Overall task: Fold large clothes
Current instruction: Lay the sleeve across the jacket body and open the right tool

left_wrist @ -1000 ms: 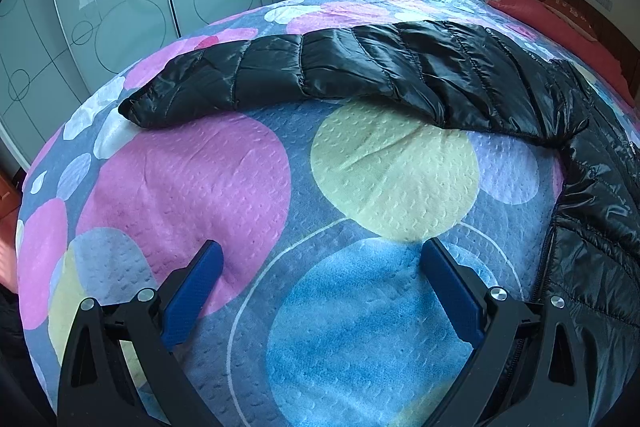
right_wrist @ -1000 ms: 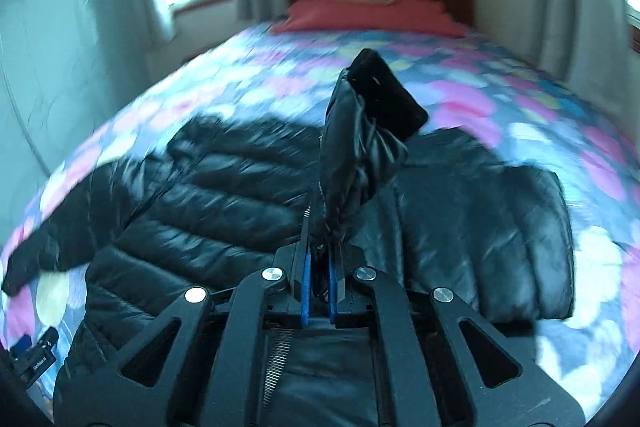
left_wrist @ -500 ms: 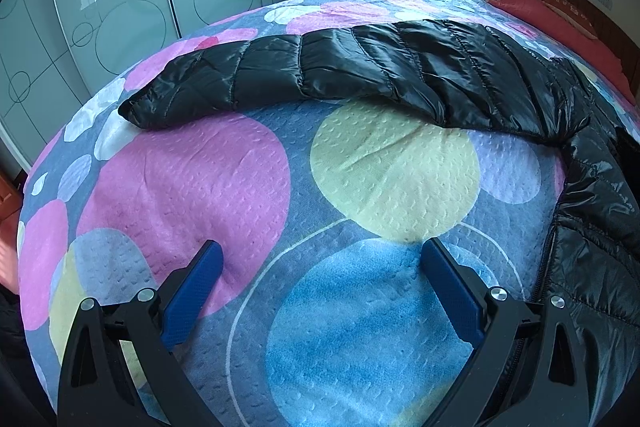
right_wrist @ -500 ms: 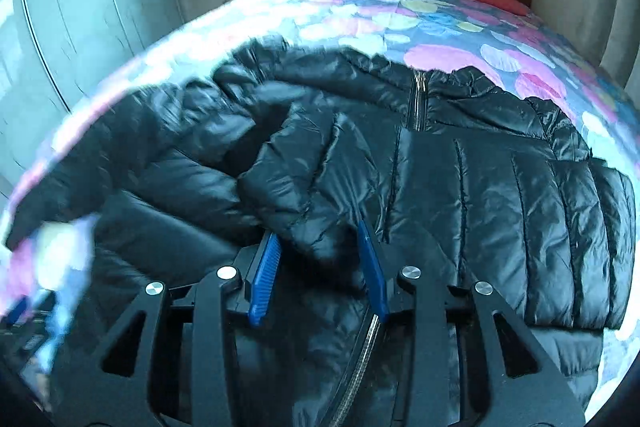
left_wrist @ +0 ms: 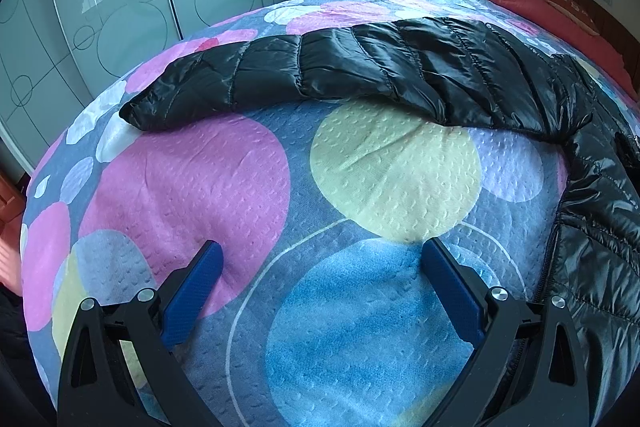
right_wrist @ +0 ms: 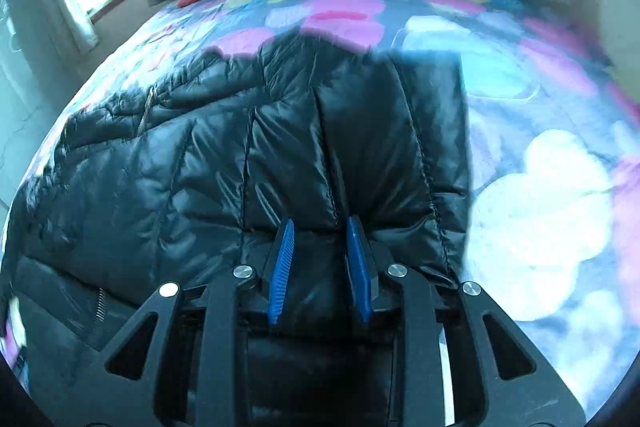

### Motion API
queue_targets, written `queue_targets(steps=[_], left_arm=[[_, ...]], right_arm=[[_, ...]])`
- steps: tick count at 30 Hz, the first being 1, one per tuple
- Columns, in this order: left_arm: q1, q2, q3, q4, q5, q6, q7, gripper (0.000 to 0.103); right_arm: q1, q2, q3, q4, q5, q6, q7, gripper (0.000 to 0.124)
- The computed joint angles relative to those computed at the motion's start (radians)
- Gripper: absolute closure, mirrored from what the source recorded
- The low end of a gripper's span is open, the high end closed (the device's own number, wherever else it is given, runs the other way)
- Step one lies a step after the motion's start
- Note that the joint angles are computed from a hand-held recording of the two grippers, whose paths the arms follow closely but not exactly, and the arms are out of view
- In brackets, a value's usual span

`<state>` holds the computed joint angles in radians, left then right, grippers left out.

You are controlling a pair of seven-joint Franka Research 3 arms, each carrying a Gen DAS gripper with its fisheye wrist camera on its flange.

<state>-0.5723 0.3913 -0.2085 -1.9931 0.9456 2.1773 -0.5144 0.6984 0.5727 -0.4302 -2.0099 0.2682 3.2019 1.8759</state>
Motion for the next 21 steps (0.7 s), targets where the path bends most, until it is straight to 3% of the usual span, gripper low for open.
queue_targets(steps=[2,4,6,8,10,13,15,17,21], left_arm=[[0.000,0.000,0.000,0.000,0.000,0.000,0.000,0.004],[0.000,0.001,0.000,0.001,-0.001,-0.002,0.001,0.004],[-0.001,0.004,0.000,0.006,-0.004,-0.008,0.006,0.004],[-0.002,0.005,0.000,0.007,-0.004,-0.008,0.006,0.004],[-0.002,0.005,0.000,0.008,-0.004,-0.008,0.006,0.004],[-0.002,0.005,0.001,0.007,-0.005,-0.008,0.007,0.004],[-0.003,0.005,0.001,0.007,-0.004,-0.009,0.008,0.004],[-0.003,0.005,0.001,0.007,-0.003,-0.009,0.007,0.004],[-0.004,0.008,0.001,0.011,-0.007,-0.016,0.013,0.004]], right_arm=[[0.029,-0.011,-0.042,0.008,-0.083,-0.039,0.060,0.095],[0.002,-0.036,0.001,0.016,0.010,-0.020,-0.027,0.095],[0.059,-0.022,-0.076,0.039,-0.045,-0.007,0.050,0.092],[0.073,0.013,-0.106,0.087,-0.028,-0.015,0.053,0.083],[0.062,0.068,-0.116,0.152,-0.033,-0.048,0.074,0.077],[-0.020,0.161,-0.057,0.277,-0.046,-0.149,0.071,0.075],[0.034,0.168,-0.121,0.270,-0.122,-0.166,0.149,0.076],[0.083,0.142,-0.155,0.229,-0.138,-0.145,0.180,0.075],[0.107,0.087,-0.112,0.163,-0.174,-0.052,0.182,0.070]])
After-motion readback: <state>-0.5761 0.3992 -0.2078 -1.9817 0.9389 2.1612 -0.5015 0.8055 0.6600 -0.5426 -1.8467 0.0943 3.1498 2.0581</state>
